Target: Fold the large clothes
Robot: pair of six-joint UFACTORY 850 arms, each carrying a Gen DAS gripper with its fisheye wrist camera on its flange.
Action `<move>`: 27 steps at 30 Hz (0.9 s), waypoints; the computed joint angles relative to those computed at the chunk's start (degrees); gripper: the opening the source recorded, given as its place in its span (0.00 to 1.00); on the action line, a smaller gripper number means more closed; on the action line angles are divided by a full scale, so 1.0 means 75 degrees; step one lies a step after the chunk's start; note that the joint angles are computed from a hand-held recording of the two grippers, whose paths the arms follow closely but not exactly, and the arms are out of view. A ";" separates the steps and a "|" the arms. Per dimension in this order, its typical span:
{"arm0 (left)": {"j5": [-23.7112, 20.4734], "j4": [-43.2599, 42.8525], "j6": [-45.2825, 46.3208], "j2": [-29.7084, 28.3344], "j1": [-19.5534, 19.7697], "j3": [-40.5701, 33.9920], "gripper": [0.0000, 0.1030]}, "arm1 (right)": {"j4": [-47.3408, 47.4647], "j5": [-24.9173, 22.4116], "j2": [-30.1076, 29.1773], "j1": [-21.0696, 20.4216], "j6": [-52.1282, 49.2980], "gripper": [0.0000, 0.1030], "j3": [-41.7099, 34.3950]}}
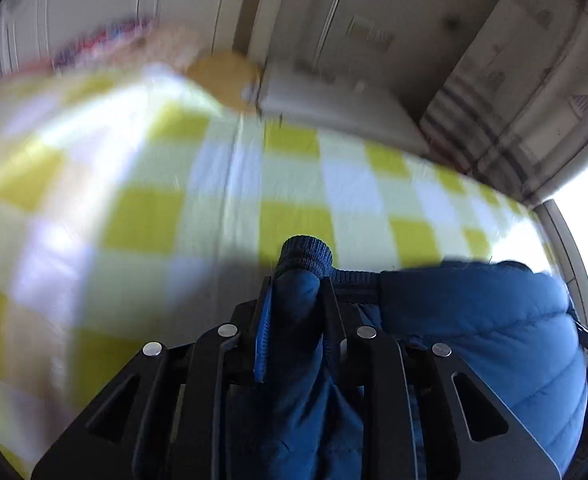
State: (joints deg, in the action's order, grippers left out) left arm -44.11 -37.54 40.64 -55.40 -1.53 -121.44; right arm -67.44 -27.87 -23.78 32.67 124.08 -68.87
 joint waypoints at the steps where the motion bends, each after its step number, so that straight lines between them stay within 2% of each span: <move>1: 0.0067 -0.0284 0.0156 0.0040 0.0059 0.0078 0.23 | -0.0493 0.0158 0.0144 -0.0033 0.0676 0.28 0.0216; 2: 0.0075 -0.0576 0.0339 0.0099 0.0132 0.0146 0.24 | -0.0768 0.0142 0.0220 -0.0027 0.1031 0.31 0.0332; 4: 0.0130 -0.0810 0.0553 0.0154 0.0197 0.0233 0.28 | -0.0515 -0.0004 0.0289 -0.0025 0.0859 0.57 0.0377; 7: 0.0546 -0.1391 0.1036 0.0538 0.0262 0.0835 0.31 | -0.0876 -0.0346 0.0473 0.0092 0.1376 0.62 0.0514; 10: 0.2044 -0.2917 0.2689 0.1577 0.0217 0.2266 0.34 | -0.1026 -0.1239 0.0667 0.0399 0.1490 0.66 0.0478; 11: 0.2275 -0.3637 0.3489 0.1873 0.0188 0.2590 0.41 | -0.0979 -0.1491 0.0691 0.0509 0.1346 0.67 0.0364; 12: 0.2431 -0.4052 0.4010 0.2109 0.0150 0.2820 0.70 | -0.0904 -0.1766 0.0685 0.0632 0.1074 0.70 0.0190; 13: 0.2483 -0.4562 0.4732 0.2368 0.0097 0.3049 0.85 | -0.0851 -0.1994 0.0648 0.0739 0.0712 0.73 -0.0033; 14: 0.2512 -0.5036 0.5305 0.2524 0.0066 0.3218 0.95 | -0.0810 -0.2098 0.0591 0.0811 0.0374 0.74 -0.0255; 15: 0.2351 -0.5191 0.5709 0.2712 -0.0009 0.3343 0.95 | -0.0769 -0.2118 0.0445 0.0855 -0.0004 0.75 -0.0554; 17: 0.2623 -0.4541 0.5603 0.2972 -0.0363 0.3524 0.95 | -0.0543 -0.2152 -0.0013 0.0957 -0.1028 0.75 -0.1368; 20: 0.2960 -0.2712 0.4495 0.3005 -0.0826 0.3499 0.95 | 0.0137 -0.2226 -0.0847 0.1025 -0.2521 0.75 -0.2616; 22: 0.2729 -0.1261 0.3299 0.2820 -0.0897 0.3291 0.95 | 0.0417 -0.1844 -0.0923 0.1033 -0.2687 0.75 -0.2745; 23: 0.2345 -0.0929 0.2962 0.2704 -0.0774 0.3158 0.95 | 0.0360 -0.1806 -0.0805 0.1138 -0.2548 0.75 -0.2597; 25: 0.1410 -0.1226 0.2888 0.2655 -0.0309 0.3136 0.95 | -0.0241 -0.1887 -0.0223 0.1432 -0.1725 0.75 -0.1739; 26: 0.0764 -0.1831 0.3274 0.2726 0.0089 0.3317 0.95 | -0.0559 -0.1930 0.0117 0.1600 -0.1236 0.75 -0.1216; 27: 0.0357 -0.2210 0.3638 0.2820 0.0368 0.3533 0.95 | -0.0961 -0.2003 0.0587 0.1841 -0.0603 0.78 -0.0496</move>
State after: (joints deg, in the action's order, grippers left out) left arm -41.43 -54.12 67.93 -34.25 1.24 -94.94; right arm -74.65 -42.89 -19.37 46.48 119.55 -72.58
